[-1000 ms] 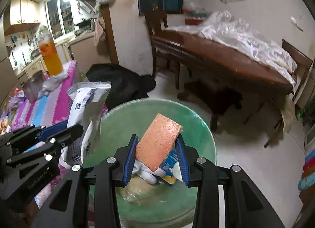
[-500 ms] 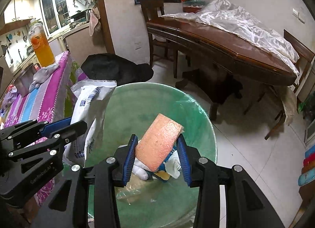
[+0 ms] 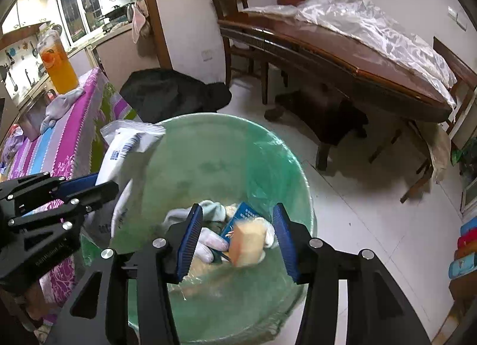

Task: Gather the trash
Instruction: 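Open both tools to drop the tube and sponge into the bin, then move both tools back over the table toward the remaining trash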

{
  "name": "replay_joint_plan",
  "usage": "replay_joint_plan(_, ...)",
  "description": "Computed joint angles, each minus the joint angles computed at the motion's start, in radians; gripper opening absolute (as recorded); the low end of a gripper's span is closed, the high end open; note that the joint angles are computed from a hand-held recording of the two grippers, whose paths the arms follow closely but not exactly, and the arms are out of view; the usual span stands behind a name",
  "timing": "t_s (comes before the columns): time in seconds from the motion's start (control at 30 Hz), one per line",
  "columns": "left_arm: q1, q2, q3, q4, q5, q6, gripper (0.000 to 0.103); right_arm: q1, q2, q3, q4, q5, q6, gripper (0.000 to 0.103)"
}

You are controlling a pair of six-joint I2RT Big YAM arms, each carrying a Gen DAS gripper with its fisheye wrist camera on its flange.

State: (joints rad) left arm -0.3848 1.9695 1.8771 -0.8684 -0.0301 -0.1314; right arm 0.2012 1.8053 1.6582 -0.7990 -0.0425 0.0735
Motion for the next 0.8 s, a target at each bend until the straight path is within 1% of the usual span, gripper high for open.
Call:
replay_joint_plan(0.1, 0.002, 0.004, 0.011, -0.012, 0.006, 0.004, 0.020, -0.002, -0.002, 0.003, -0.009, -0.006, -0.011, 0.050)
replay_joint_plan(0.17, -0.002, 0.004, 0.013, -0.013, 0.011, 0.007, 0.020, -0.003, -0.009, -0.007, 0.002, -0.003, -0.009, 0.051)
replay_joint_plan(0.2, -0.004, 0.004, 0.012, -0.014, 0.008, 0.010, 0.021, -0.005, -0.013, -0.012, 0.009, -0.002, -0.004, 0.055)
replay_joint_plan(0.23, -0.006, 0.008, 0.017, -0.018, 0.014, 0.014, 0.024, -0.008, -0.021, -0.022, 0.023, 0.002, 0.006, 0.066)
replay_joint_plan(0.27, -0.006, 0.011, 0.019, -0.021, 0.016, 0.016, 0.046, -0.011, -0.028, -0.032, 0.034, -0.001, 0.010, 0.068)
replay_joint_plan(0.3, -0.006, 0.004, 0.006, -0.002, 0.010, 0.018, 0.062, -0.014, -0.034, -0.038, 0.041, -0.001, 0.013, 0.068)
replay_joint_plan(0.33, -0.005, -0.002, -0.005, 0.015, 0.007, 0.012, 0.084, -0.016, -0.041, -0.043, 0.049, 0.002, 0.013, 0.068)
replay_joint_plan(0.43, -0.001, -0.011, -0.017, 0.031, 0.004, -0.011, 0.085, -0.023, -0.058, -0.059, 0.067, 0.005, 0.021, 0.068)
replay_joint_plan(0.5, 0.000, -0.015, -0.019, 0.032, 0.005, -0.015, 0.085, -0.027, -0.067, -0.068, 0.074, 0.005, 0.026, 0.068)
replay_joint_plan(0.57, 0.001, -0.026, -0.032, 0.039, 0.004, -0.017, 0.085, -0.030, -0.088, -0.090, 0.100, 0.003, 0.033, 0.068)
replay_joint_plan(0.63, 0.002, -0.044, -0.055, 0.052, 0.000, -0.011, 0.085, -0.033, -0.129, -0.134, 0.157, -0.006, 0.033, 0.068)
replay_joint_plan(0.7, 0.004, -0.074, -0.097, 0.076, -0.005, -0.002, 0.085, -0.028, -0.184, -0.190, 0.233, 0.006, 0.027, 0.069)
replay_joint_plan(0.73, 0.007, -0.099, -0.131, 0.089, -0.019, 0.004, 0.085, -0.021, -0.227, -0.233, 0.295, 0.018, 0.024, 0.071)
replay_joint_plan(0.77, 0.011, -0.124, -0.167, 0.104, -0.028, 0.006, 0.085, -0.016, -0.256, -0.263, 0.340, 0.023, 0.023, 0.074)
replay_joint_plan(0.8, 0.019, -0.154, -0.209, 0.122, -0.029, 0.002, 0.085, -0.008, -0.299, -0.312, 0.420, 0.029, 0.020, 0.077)
